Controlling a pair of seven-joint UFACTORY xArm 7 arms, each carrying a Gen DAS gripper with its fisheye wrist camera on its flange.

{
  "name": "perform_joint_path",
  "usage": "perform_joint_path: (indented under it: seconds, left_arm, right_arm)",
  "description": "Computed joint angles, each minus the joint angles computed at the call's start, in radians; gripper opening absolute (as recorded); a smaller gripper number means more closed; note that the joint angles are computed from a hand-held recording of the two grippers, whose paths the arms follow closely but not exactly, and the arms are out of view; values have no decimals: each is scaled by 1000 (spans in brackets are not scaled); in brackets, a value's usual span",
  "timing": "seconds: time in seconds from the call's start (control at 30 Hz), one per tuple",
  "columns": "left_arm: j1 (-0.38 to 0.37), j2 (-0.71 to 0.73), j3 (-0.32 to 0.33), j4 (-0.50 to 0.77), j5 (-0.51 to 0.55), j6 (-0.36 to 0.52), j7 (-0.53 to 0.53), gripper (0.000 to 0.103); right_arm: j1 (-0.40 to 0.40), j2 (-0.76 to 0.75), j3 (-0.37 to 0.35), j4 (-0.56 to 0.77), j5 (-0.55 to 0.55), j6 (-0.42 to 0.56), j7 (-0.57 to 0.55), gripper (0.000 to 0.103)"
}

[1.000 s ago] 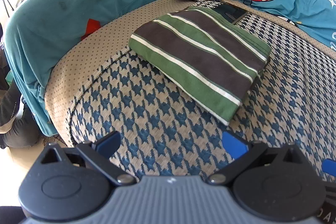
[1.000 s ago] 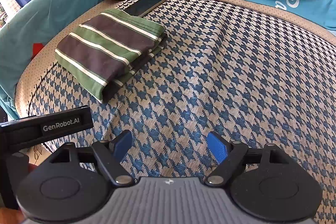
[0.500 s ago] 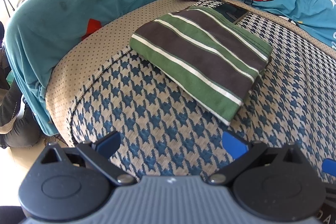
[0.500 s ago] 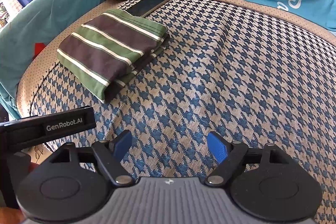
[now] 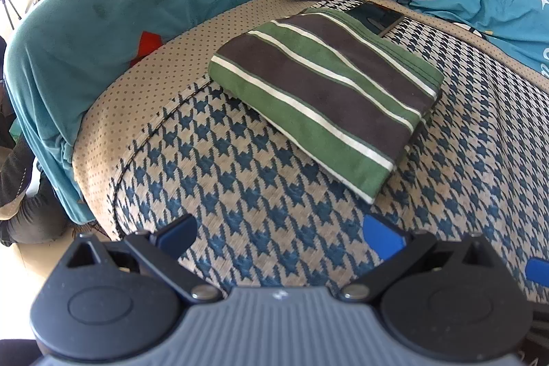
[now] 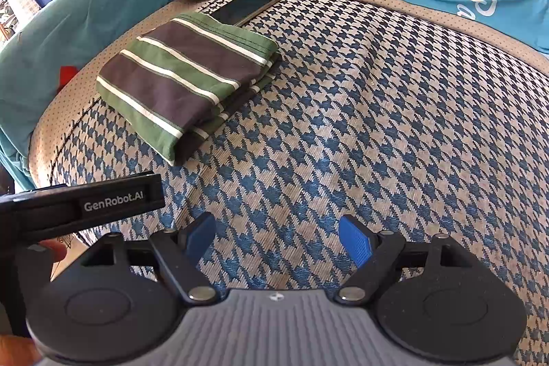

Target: Fold clothes

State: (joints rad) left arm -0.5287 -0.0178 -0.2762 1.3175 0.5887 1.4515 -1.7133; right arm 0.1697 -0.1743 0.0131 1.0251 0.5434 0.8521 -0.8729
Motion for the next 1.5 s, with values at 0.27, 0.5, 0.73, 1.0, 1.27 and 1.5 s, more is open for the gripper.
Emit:
perform_joint_path:
  seconds: [0.27, 0.5, 0.73, 1.0, 1.27, 1.5]
  left_arm:
    - [9, -10, 6, -21, -28, -38, 6, 103]
    - [15, -13, 3, -27, -31, -51, 0, 103]
    - [13, -3, 2, -17, -25, -48, 6, 103]
    - [2, 17, 6, 4, -13, -43, 20, 103]
    - [-5, 24, 11, 8, -9, -48, 22, 103]
    - [-2, 15, 13, -4, -16, -54, 10, 103]
  right_arm:
    - [-1, 3, 0, 5, -1, 6, -2, 79]
    - [-3, 4, 1, 5, 1, 7, 1, 79]
    - [-4, 6, 1, 4, 0, 7, 3, 79]
    - [-7, 8, 0, 3, 1, 4, 0, 79]
    - [-11, 13, -2, 8, 4, 5, 1, 79]
    - [-13, 16, -1, 8, 7, 8, -1, 79]
